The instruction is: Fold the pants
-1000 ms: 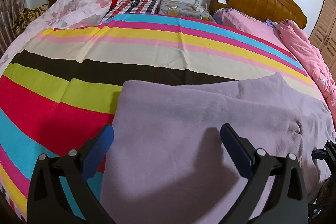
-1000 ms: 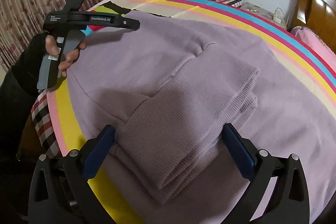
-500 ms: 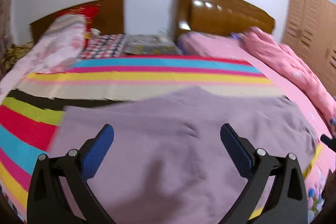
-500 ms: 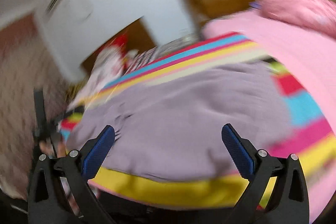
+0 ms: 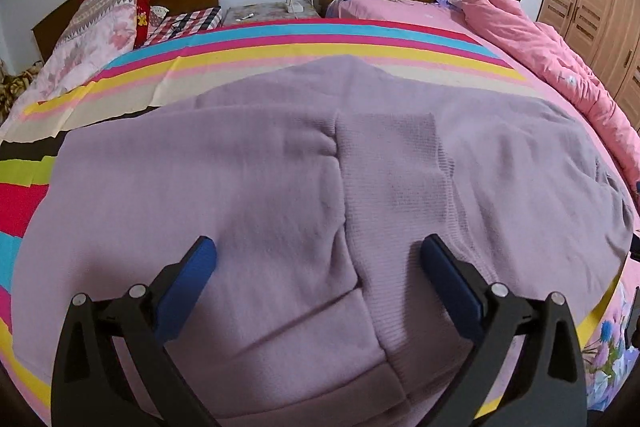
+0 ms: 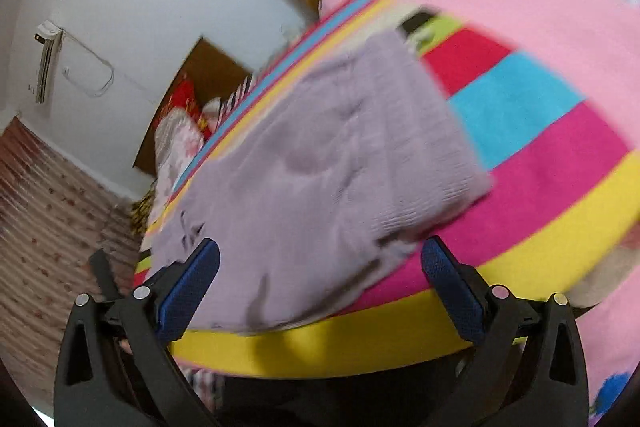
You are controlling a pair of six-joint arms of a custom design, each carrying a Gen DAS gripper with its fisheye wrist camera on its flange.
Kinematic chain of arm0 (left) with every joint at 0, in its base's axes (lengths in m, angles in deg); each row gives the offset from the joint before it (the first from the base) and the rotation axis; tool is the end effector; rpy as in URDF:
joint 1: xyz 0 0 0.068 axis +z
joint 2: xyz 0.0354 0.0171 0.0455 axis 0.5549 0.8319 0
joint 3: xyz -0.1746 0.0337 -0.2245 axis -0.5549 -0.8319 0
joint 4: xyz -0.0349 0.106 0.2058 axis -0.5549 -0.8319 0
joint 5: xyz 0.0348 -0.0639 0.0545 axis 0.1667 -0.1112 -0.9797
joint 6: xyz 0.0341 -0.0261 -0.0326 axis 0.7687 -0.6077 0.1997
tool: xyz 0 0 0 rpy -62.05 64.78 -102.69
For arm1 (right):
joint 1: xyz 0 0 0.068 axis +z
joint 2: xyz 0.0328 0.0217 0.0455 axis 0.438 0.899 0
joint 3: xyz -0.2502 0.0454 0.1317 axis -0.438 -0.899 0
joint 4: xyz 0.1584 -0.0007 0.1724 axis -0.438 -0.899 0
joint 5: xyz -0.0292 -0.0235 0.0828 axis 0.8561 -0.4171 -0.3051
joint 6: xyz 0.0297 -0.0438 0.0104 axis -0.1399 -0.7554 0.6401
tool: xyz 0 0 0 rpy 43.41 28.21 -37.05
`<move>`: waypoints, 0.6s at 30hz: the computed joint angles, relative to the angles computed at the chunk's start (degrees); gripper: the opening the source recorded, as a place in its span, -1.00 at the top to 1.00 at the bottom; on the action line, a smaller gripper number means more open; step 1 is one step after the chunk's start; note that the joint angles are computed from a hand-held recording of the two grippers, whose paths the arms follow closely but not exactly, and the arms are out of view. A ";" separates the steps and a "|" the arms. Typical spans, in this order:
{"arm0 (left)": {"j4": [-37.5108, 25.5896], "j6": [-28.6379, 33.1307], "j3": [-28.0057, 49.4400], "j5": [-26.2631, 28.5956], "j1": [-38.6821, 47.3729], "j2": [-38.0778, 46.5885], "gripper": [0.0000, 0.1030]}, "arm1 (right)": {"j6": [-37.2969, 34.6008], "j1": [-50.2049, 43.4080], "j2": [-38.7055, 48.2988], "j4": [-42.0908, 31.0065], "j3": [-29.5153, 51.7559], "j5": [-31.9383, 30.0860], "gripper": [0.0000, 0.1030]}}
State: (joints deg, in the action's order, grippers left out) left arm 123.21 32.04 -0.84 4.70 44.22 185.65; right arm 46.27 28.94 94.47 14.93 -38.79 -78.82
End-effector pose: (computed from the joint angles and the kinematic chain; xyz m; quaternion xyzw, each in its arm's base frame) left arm 0.3322 0.0559 0.0207 0.0100 0.9420 -0.0210 0.3348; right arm 0.2692 0.0322 0.0499 0.1248 0.8905 0.3443 0.2699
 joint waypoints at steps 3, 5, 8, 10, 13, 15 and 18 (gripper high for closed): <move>0.74 0.03 -0.64 0.37 0.18 0.02 -0.97 | 2.96 -2.05 0.13 -4.82 2.42 -5.96 -0.90; 0.60 0.25 -0.37 0.41 0.36 0.21 -0.97 | 5.43 -2.47 0.25 -4.53 2.87 -5.79 -0.88; -1.28 0.85 0.73 2.34 1.56 -0.50 -0.97 | 7.01 -0.62 -0.01 -3.59 3.57 -0.45 -0.82; -0.28 1.16 -0.22 5.35 2.94 -1.08 -0.96 | 8.58 1.02 -0.67 -4.70 3.64 4.94 -0.54; 4.22 0.90 -3.79 9.64 5.34 -2.55 -0.96 | 11.53 0.32 3.71 7.76 -1.29 4.89 0.22; 7.15 1.21 -6.76 12.49 8.30 -4.46 -0.96 | 13.84 1.27 5.42 18.42 -5.84 6.12 0.32; 9.42 0.57 -9.81 17.43 14.69 -8.51 -0.96 | 9.30 12.41 -6.87 11.84 -5.81 21.77 0.41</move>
State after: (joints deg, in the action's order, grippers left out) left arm 132.63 32.61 -10.66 22.13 58.90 177.15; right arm 55.58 41.35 87.60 26.77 -44.59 -57.05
